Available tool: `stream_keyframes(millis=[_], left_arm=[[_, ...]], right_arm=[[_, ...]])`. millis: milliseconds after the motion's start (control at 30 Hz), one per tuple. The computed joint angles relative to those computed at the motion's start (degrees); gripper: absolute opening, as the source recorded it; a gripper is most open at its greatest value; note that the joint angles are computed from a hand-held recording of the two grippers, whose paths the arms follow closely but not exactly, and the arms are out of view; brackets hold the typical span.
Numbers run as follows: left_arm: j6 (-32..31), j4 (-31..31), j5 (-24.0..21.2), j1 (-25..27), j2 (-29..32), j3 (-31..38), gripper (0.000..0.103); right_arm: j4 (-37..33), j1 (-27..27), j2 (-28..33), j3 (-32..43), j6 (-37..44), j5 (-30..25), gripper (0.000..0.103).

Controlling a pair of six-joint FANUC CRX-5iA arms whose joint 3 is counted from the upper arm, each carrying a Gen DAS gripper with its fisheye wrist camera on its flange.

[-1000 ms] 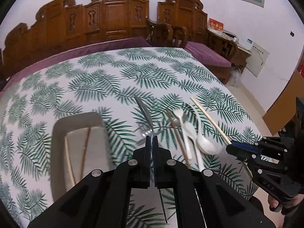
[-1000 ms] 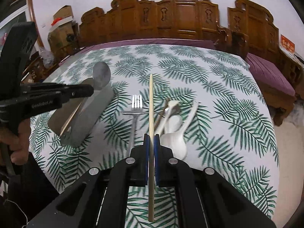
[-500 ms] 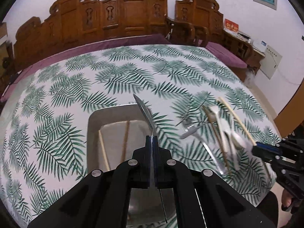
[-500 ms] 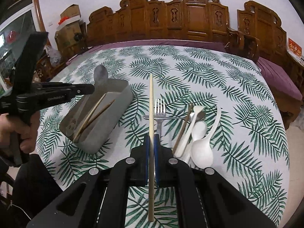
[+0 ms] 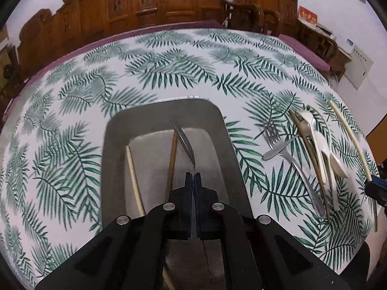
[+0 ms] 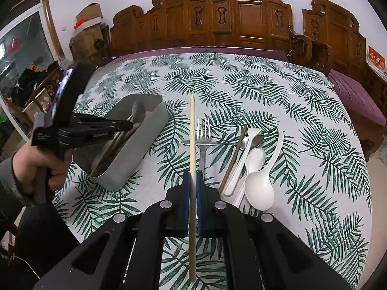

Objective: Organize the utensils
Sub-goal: 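Carry the metal spoon into the grey tray and open the left gripper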

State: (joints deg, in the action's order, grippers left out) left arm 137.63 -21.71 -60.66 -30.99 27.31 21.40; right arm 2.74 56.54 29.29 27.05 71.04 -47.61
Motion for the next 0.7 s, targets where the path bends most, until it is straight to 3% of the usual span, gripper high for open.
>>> stream_keyframes(millis=[400, 700], left_arm=[[-2.06, 2.91, 0.17, 1.11, 1.1, 0.09, 0.001], [0.04, 0.71, 2.69, 0.83, -5.76, -6.14, 0.001]], right_arm=[[-0.03, 0.45, 0.37, 0.22, 0.4, -0.74, 0.006], [0.43, 2.41, 0.8, 1.76, 0.37, -1.14, 0.006]])
